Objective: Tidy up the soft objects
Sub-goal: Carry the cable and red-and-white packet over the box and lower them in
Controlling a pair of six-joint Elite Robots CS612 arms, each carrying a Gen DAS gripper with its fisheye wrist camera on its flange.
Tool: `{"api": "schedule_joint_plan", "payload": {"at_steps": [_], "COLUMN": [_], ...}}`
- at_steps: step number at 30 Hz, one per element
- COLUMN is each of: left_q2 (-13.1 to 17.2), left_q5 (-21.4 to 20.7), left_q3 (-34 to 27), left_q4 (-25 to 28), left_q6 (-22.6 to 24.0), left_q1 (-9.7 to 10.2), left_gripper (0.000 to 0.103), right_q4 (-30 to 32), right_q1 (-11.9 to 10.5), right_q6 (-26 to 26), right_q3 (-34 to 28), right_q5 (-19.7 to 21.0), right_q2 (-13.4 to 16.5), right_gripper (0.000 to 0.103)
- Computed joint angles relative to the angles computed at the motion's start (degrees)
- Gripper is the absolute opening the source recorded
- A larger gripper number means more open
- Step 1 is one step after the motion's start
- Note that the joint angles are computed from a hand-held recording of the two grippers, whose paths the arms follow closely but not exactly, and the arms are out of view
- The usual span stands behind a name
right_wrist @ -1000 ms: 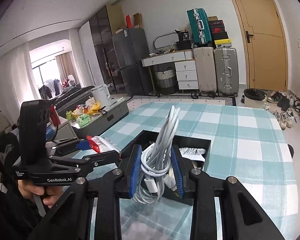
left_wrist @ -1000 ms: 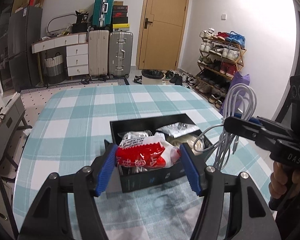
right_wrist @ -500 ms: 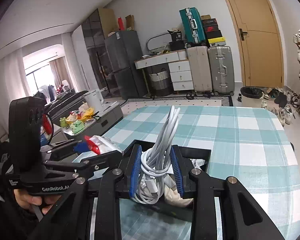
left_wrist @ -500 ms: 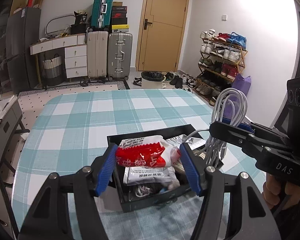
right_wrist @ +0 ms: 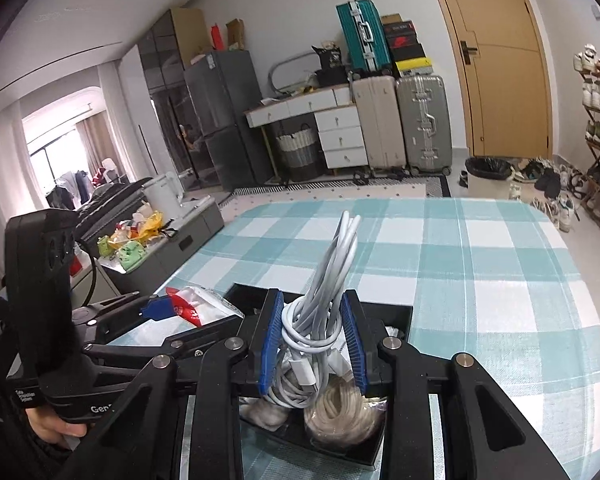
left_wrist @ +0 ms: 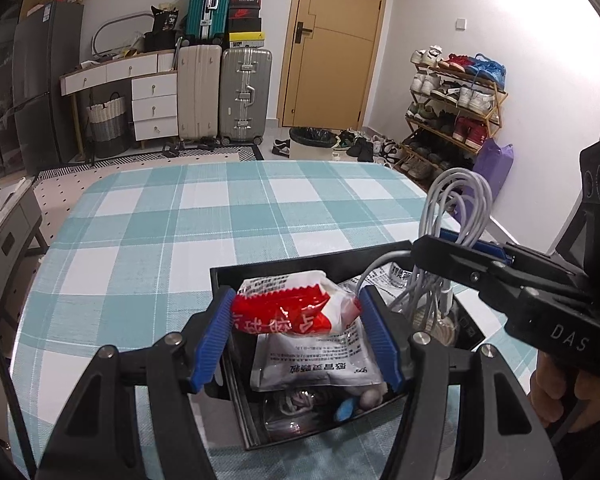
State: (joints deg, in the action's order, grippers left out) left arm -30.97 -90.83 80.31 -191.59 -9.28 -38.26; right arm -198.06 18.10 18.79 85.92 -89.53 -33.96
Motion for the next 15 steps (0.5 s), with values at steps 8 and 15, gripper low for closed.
{"api": "schedule_joint_plan", "payload": {"at_steps": [8, 15], "left_q2": [0.6, 0.7], "left_q5": [0.8, 2.0], "left_q3": [-0.3, -0.2], "left_q4": [0.9, 1.9], "left_q6": [1.9, 3.9], "left_q1": [-0.53, -0.94], "left_gripper": [0.063, 0.063], "right_q4": [3.0, 5.5], "right_q1": [0.0, 0.0], "right_q6": [1.5, 0.6], "right_q3": [-0.8, -1.7], "right_q5": [-0.4, -0.3], "right_q2": [0.9, 1.3], "right_gripper": [0.03, 0.029]}}
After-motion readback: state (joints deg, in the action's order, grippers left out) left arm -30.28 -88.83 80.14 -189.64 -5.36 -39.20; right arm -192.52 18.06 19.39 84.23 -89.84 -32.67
